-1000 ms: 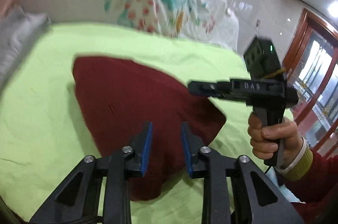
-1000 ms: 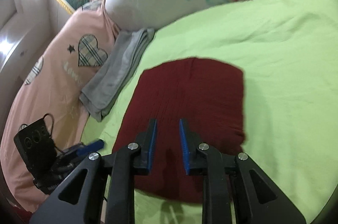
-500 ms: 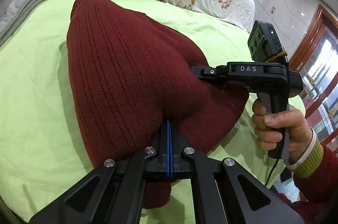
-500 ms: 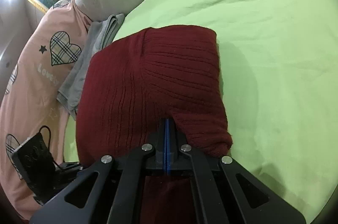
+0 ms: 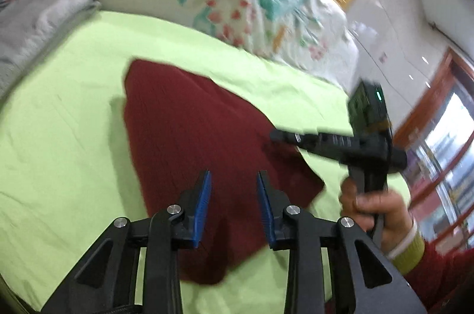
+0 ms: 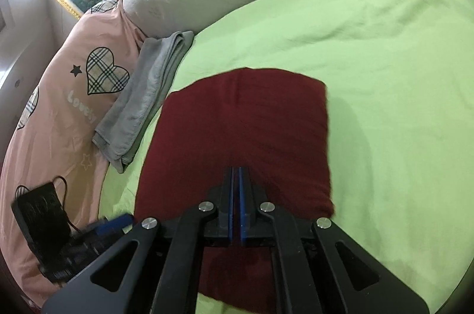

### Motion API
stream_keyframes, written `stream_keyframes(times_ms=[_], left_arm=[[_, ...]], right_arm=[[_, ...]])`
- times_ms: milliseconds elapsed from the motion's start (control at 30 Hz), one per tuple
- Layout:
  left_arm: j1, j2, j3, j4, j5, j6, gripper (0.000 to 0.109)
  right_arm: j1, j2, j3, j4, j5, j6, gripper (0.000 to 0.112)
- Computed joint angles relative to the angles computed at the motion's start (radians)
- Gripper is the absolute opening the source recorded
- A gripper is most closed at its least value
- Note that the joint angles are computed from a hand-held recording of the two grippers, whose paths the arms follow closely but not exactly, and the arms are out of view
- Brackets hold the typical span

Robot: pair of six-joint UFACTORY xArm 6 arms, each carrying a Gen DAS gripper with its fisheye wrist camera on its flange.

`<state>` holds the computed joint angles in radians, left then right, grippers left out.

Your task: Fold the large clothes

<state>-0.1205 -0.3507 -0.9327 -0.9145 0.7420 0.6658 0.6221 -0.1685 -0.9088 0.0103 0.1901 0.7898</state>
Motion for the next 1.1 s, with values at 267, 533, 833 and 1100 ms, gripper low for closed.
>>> stream_keyframes(times_ms=[267, 533, 833, 1100], left_arm=[[-0.053, 0.211, -0.153, 0.286, -0.103, -0.183, 0.028], [-0.086, 0.205, -0.099, 0.404, -0.184, -0.261, 0.028], [-0.064, 0.024, 0.01, 0.482, -0.163, -0.394, 0.03], [-0.077, -0.079, 0.115, 0.649, -0.16, -0.554, 0.049]], right_arm=[[-0.048, 0.062, -0.005, 0.024, 0.006, 0.037, 0.001], [-0.038, 0.062, 0.027, 0.19, -0.04, -0.092, 0.0], [-0.049, -0.097, 0.104, -0.275, 0.015, 0.326, 0.003], [-0.03, -0.134, 0.138, -0.311, -0.013, 0.354, 0.003]])
